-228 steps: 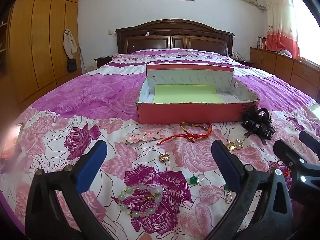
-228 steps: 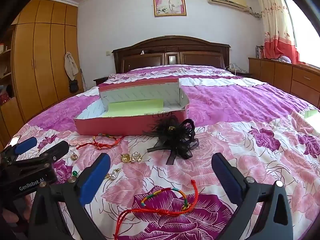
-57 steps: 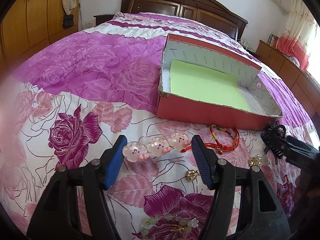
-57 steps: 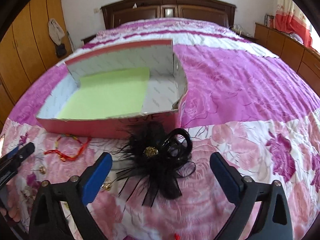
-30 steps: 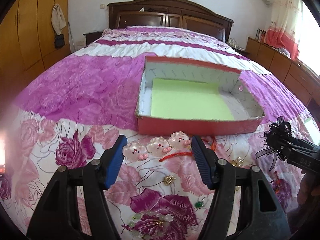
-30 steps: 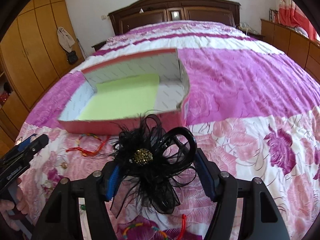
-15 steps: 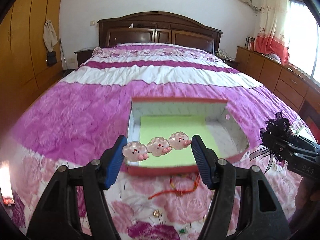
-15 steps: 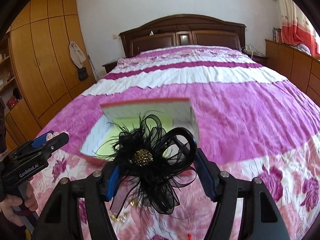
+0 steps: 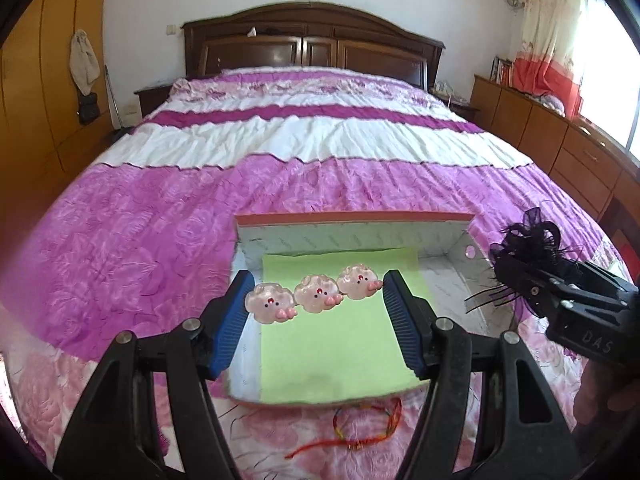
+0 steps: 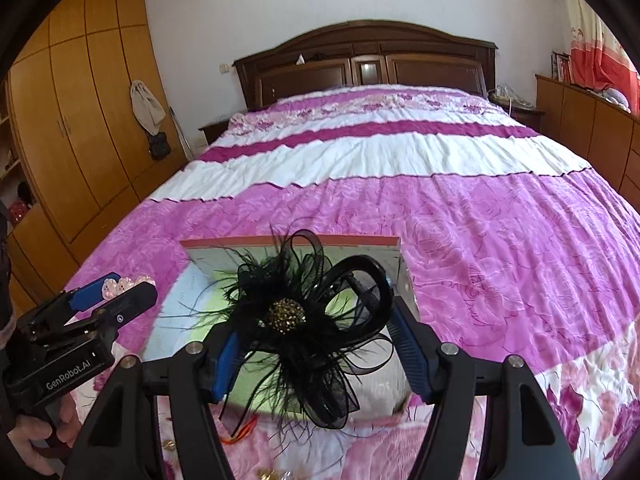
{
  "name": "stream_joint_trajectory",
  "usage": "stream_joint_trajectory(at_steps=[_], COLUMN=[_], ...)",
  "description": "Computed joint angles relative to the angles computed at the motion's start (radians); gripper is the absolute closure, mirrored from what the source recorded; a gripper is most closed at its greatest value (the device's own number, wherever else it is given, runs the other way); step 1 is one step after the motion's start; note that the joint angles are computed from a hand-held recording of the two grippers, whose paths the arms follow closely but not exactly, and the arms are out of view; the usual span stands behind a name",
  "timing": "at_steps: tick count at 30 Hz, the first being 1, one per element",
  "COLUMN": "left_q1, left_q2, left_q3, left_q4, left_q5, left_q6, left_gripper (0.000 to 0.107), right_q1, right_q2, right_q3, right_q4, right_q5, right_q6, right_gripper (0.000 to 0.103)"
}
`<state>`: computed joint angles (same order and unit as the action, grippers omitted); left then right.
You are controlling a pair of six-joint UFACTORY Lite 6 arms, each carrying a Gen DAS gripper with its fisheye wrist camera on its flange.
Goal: Organize jewelry
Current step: 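Lower both clips into the green-lined box and open both tools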
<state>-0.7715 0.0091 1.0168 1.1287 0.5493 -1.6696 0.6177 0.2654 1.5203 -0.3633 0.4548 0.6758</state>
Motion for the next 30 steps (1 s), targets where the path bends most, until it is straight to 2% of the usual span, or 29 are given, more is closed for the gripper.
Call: stream_joint_trajectory(at_steps=[8, 16, 19, 27, 30], left_q1=[0.118, 0.169, 0.186, 0.170, 0.173], left_q2=[0.247, 0.427, 0.456, 0.467, 0.461], left_q3=[0.165, 0.297, 0.308, 0.317, 0.312], left_q4=[-0.134, -0.328, -0.386, -0.361, -0.375], left_q5=[-0.114, -0.129, -0.142, -0.121, -0.144], left_q6=[0.169, 0.386, 0.431, 0.412, 0.438], left_gripper=[0.048, 0.048, 0.048, 0.047, 0.047], right_q1=[-0.061, -0.087, -0.086, -0.070, -0.078], right_q2=[0.263, 0.513, 0.566, 0.641, 0.639], right_q3=[0.220, 0.488, 0.544, 0.634, 0.638], right_q4=[0.150, 0.220, 0.214, 0.143, 0.165], right_q5=[0.051, 0.174, 0.210, 0.274, 0.271], right_q6=[-0.182, -0.276, -0.282, -0.256, -0.274], right_gripper=[0.034, 0.034, 0.034, 0.034, 0.031])
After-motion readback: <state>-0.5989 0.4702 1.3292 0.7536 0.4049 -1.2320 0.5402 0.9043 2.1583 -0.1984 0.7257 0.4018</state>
